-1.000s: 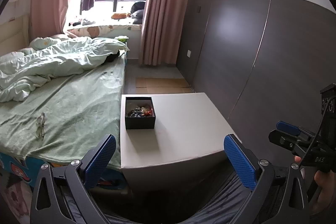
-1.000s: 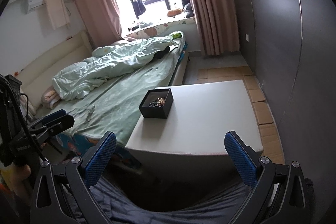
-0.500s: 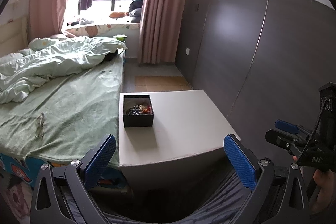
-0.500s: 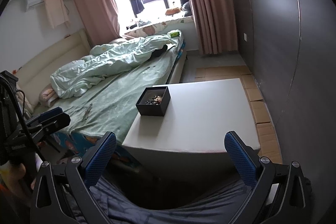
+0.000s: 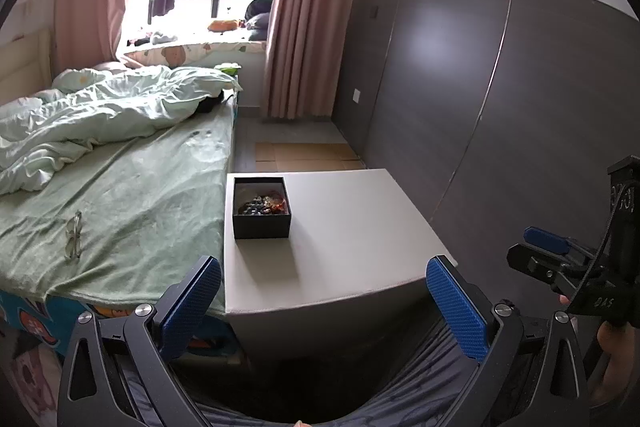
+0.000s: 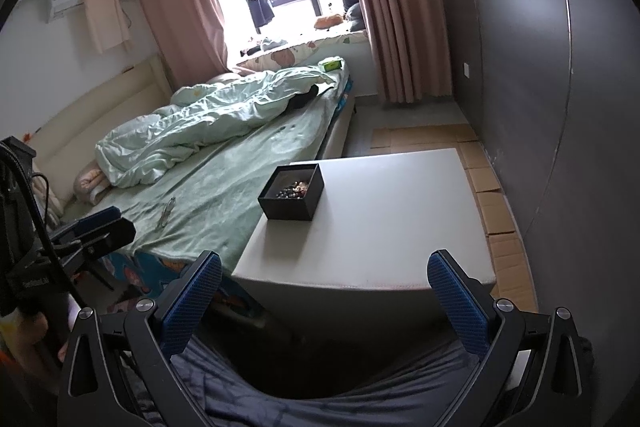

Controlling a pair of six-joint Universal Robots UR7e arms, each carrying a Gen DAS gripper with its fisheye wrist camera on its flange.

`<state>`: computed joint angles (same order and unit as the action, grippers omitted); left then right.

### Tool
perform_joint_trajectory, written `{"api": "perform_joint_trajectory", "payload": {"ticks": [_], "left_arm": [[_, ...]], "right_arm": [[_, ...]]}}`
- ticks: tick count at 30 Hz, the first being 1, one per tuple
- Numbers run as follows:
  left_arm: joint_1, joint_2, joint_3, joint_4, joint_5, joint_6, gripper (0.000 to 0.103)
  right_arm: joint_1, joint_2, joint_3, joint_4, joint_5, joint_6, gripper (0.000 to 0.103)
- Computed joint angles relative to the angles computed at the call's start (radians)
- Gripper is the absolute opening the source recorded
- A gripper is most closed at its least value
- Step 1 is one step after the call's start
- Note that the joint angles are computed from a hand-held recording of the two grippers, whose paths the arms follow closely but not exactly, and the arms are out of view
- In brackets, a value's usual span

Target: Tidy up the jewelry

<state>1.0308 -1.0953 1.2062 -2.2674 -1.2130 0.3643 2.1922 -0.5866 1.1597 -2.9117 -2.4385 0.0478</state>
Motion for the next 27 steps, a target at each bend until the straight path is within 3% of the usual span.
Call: {"api": "perform_joint_trajectory", "payload": {"ticks": [27], "left_arm": [[0.001, -0.013, 0.018, -0.009, -0.011, -0.011, 0.103]], "right_arm": [[0.007, -0.010, 0.009, -0.002, -0.002, -0.011, 0.103]]}}
